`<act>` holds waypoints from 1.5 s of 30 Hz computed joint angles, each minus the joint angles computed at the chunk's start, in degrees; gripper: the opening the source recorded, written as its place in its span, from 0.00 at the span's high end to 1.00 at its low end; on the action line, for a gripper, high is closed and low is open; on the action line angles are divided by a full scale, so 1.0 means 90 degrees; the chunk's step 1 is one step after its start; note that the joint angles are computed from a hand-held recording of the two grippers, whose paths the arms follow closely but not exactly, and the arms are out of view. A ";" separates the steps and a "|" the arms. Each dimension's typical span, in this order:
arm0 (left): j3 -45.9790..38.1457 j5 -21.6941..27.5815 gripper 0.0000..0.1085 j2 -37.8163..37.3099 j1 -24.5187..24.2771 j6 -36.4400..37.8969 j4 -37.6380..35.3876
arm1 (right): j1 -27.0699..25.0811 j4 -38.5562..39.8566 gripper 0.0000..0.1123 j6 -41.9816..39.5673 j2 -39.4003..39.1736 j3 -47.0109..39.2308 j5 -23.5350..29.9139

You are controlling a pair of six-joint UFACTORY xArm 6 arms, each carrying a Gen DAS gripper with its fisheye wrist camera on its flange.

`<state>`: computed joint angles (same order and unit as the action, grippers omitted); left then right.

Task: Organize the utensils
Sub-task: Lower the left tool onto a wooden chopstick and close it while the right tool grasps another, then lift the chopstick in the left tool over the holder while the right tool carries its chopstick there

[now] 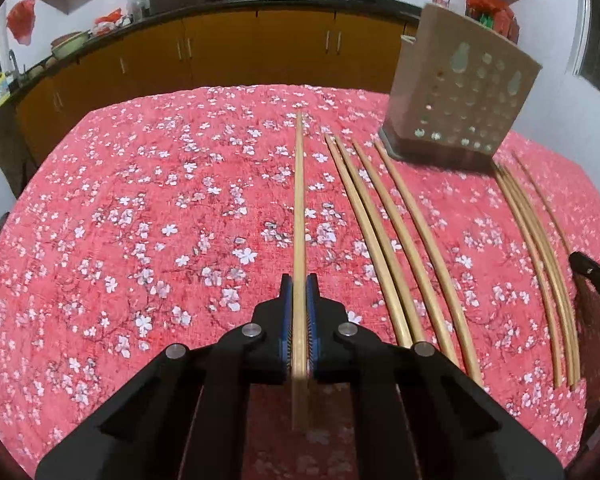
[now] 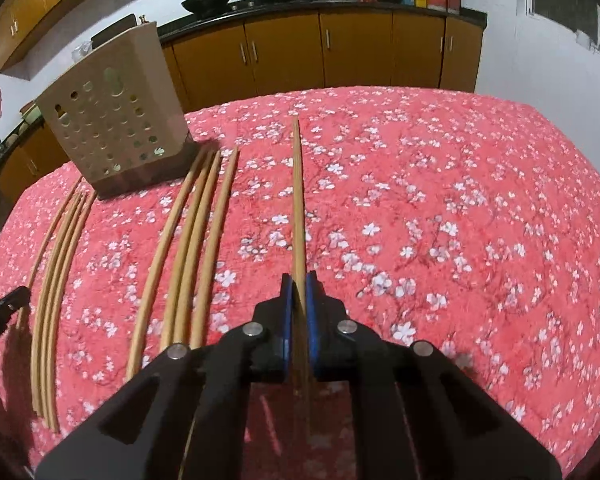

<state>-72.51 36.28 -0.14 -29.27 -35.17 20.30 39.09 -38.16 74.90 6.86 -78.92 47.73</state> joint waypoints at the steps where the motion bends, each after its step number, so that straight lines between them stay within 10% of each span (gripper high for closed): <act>1: 0.0037 -0.0044 0.93 -0.0023 0.0012 0.0023 -0.0059 | -0.0002 0.0000 0.93 -0.0003 0.0008 -0.0006 0.0000; 18: 0.0036 0.0178 0.93 -0.0102 -0.0065 0.0069 -0.0014 | 0.0029 0.0078 0.93 -0.0012 -0.0258 0.0256 -0.0197; 45: -0.1439 -0.0274 0.93 -0.0234 0.0367 -0.0423 0.0623 | 0.0015 -0.2359 0.93 0.0893 -0.1140 -0.0542 0.0063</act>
